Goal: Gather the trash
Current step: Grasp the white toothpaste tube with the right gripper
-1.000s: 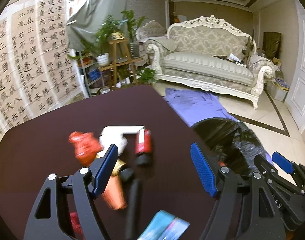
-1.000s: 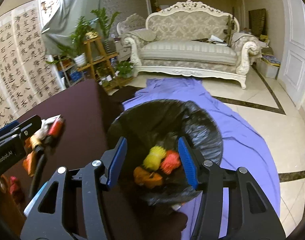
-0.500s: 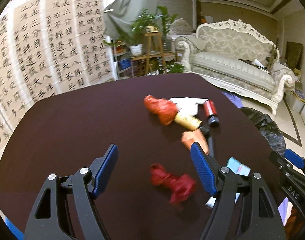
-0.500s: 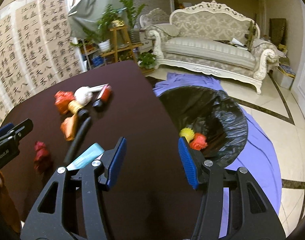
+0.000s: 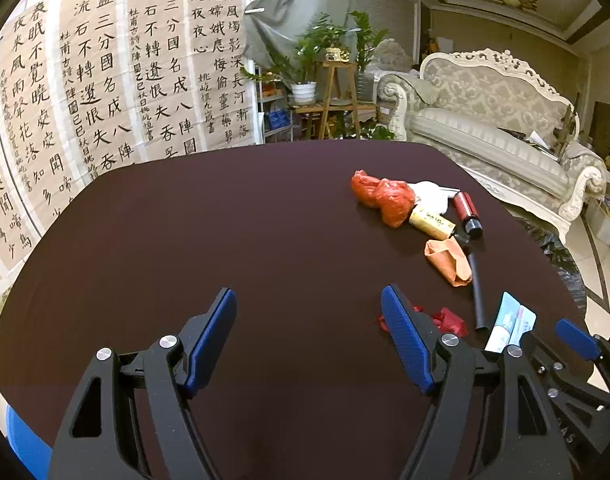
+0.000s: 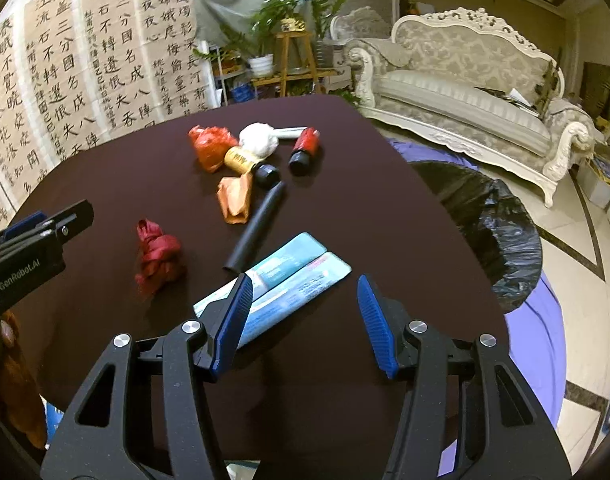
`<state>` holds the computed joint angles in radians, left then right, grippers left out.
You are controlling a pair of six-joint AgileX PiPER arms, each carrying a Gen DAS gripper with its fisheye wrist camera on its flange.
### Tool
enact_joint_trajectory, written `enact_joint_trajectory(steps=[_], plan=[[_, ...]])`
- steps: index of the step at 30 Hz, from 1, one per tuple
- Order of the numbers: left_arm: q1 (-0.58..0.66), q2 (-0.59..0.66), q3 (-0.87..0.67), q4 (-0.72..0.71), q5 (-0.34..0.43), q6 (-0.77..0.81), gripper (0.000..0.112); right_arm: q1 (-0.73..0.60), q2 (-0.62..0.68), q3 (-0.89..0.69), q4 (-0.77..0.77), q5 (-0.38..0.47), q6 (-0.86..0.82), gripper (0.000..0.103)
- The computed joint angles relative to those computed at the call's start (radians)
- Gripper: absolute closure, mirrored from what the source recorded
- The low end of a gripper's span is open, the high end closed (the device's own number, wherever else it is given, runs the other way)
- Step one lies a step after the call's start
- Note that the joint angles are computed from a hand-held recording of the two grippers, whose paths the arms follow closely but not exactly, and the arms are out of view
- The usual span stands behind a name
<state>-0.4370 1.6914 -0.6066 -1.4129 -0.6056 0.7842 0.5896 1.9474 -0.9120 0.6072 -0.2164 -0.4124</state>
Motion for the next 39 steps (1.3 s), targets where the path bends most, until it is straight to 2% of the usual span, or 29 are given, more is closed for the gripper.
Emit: enact_joint_trajectory(steps=[4, 8, 10, 18, 22, 29, 32, 35, 39], plan=[[0.003, 0.005, 0.002, 0.014, 0.013, -0.019, 0.039, -0.001, 0.024, -0.029, 0.113, 0.035, -0.111, 0.050], [0.007, 0.010, 0.003, 0.036, 0.025, -0.038, 0.039, 0.001, 0.031, -0.035, 0.321, 0.020, -0.319, 0.049], [0.008, 0.012, 0.002, 0.044, 0.032, -0.046, 0.039, -0.010, 0.035, -0.035, 0.378, 0.020, -0.374, 0.049], [0.000, 0.022, -0.001, 0.058, 0.041, -0.062, 0.039, -0.039, 0.031, -0.028, 0.357, 0.022, -0.360, 0.049], [-0.009, 0.024, -0.005, 0.046, 0.042, -0.056, 0.039, -0.036, 0.031, -0.040, 0.424, 0.046, -0.467, 0.050], [-0.022, 0.027, -0.019, 0.017, 0.046, -0.026, 0.039, -0.049, 0.013, -0.021, 0.383, 0.079, -0.454, 0.062], [-0.032, 0.032, -0.030, -0.001, 0.047, -0.010, 0.039, -0.057, 0.010, -0.016, 0.380, 0.073, -0.455, 0.078], [-0.041, 0.036, -0.041, -0.018, 0.049, 0.006, 0.039, -0.076, 0.022, -0.029, 0.313, 0.072, -0.395, 0.080], [-0.054, 0.046, -0.066, -0.056, 0.051, 0.046, 0.039, -0.096, 0.049, -0.072, 0.314, 0.082, -0.408, 0.080]])
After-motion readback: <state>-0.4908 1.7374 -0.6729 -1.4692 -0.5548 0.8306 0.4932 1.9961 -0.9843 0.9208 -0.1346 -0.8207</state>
